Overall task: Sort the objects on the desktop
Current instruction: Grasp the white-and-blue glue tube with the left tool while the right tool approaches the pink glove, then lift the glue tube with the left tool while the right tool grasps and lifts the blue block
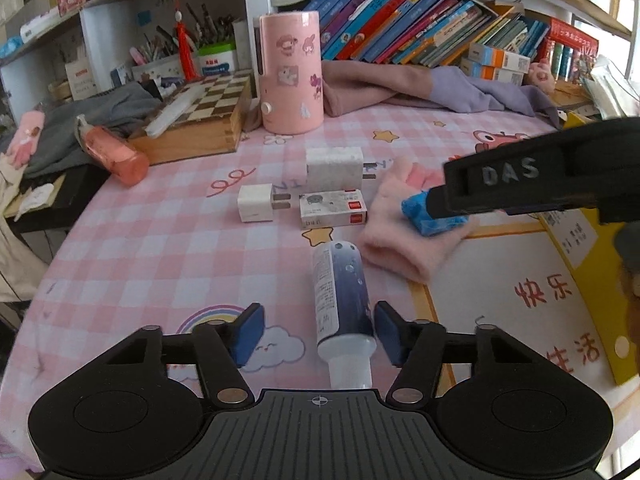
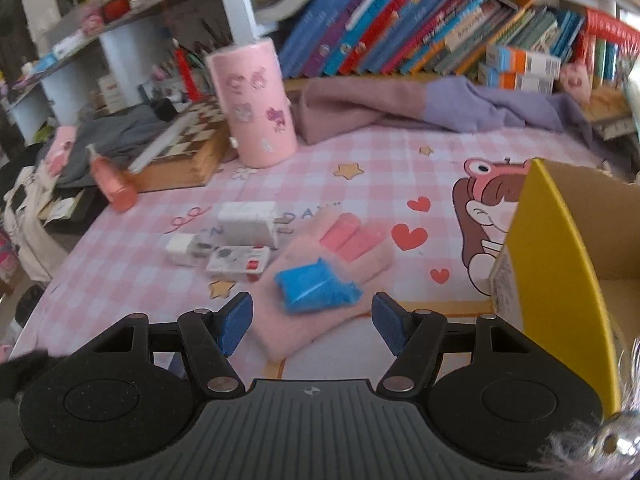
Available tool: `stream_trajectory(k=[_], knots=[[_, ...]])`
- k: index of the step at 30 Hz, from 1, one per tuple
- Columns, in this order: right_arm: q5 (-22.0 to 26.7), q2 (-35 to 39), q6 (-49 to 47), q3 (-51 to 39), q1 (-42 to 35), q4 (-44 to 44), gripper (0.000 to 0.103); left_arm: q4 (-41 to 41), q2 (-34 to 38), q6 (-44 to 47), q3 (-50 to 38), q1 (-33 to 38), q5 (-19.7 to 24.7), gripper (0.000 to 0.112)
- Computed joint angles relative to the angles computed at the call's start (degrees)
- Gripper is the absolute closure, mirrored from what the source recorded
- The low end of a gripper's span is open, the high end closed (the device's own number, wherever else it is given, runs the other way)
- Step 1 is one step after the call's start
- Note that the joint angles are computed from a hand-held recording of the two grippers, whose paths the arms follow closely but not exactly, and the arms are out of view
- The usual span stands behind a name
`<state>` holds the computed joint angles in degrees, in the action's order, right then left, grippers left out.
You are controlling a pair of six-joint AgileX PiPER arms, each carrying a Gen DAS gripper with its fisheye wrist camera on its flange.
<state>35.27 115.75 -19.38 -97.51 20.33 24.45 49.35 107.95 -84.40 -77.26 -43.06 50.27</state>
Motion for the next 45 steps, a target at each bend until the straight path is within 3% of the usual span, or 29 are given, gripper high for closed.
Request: stream_trajectory(k=[9,12,14,16,17,29,37,45], knots=[[8.4,11.7,5.3,-17.4,0.9,-5.7,0.041,-5.3,3.0,3.7,-3.3,3.4,-2.1,0.065],[11.4,14.8,6.1,-22.2,1.0,-6.0,0.045,-5.0,3.6,3.5,-3.8,3.3,-1.5,0.069],[13.1,16.4,6.8,-24.5,0.8,-5.9,0.055,-4.8,3.9,3.3,-4.3,3.3,-1.0,0.071],[15.4,18.0,7.2,-27.0,0.5,-5.3,0.058,-4.6,4.0,2.8,-4.4,3.3,-0.8,0.075],[15.2,18.0,7.1,-26.7,0.3,-4.6,0.059,-4.4,3.9,2.6,-4.3,3.3,-0.7,0.081],[7.2,9.1,-2.3,-14.3,-0.7,2.5,0.063,-3.5,-0.1,-2.2,-1.3,2.8,-0.6,0.081],[4.6,2.3,-7.4,-6.2,-1.8,7.5,0.063,0.4,-5.8,-8.4,1.5,-1.1,3.1,0.081],[0.5,-7.2,-18.4,5.8,-3.6,16.0,0.063,3.8,-11.0,-12.5,3.9,-7.5,8.7,0.081]])
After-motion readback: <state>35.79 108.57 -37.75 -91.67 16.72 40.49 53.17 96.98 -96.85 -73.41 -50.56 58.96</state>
